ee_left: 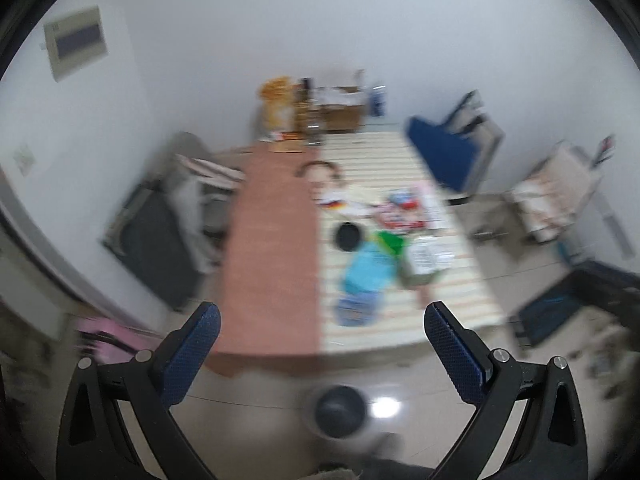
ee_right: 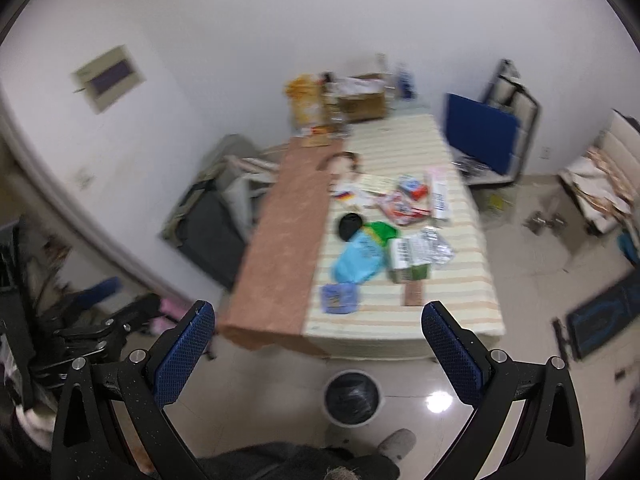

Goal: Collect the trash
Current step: 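Move both tools down toward the items on the striped table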

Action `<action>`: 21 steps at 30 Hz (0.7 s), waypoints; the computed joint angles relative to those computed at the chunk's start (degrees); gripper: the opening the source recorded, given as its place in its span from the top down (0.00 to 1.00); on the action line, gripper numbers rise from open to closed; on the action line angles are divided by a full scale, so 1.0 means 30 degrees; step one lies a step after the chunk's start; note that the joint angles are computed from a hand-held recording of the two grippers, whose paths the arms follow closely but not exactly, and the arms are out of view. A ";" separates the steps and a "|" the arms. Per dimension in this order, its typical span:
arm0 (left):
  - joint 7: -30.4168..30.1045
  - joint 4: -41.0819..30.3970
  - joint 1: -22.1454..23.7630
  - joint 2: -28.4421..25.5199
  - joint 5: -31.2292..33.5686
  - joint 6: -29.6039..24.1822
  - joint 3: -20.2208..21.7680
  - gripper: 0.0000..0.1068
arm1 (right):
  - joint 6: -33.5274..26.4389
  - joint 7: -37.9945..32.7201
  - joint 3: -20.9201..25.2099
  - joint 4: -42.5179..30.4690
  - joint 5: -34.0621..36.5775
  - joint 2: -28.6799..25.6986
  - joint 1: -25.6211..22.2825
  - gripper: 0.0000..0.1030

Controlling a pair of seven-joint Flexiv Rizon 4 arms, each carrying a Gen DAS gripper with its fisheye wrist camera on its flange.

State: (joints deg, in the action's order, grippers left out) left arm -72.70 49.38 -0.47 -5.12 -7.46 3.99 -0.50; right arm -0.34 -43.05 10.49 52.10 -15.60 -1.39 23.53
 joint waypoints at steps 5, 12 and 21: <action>0.0074 0.0847 -0.0537 -0.1251 0.2140 0.0965 -0.0024 0.04 | -0.0822 0.1378 -0.0599 0.1678 -0.0338 -0.0753 -0.0730 0.00; -0.0638 -0.0961 -0.1870 -0.4432 0.4628 -0.0539 0.0044 0.04 | -0.0517 0.0166 -0.1838 0.2638 0.1326 -0.3164 -0.2604 0.00; -0.1614 -0.7352 -0.4308 -1.0104 0.7772 -0.4128 0.1433 0.04 | -0.1789 -0.5042 -0.2398 -0.1813 0.3564 -0.9717 -0.4300 0.00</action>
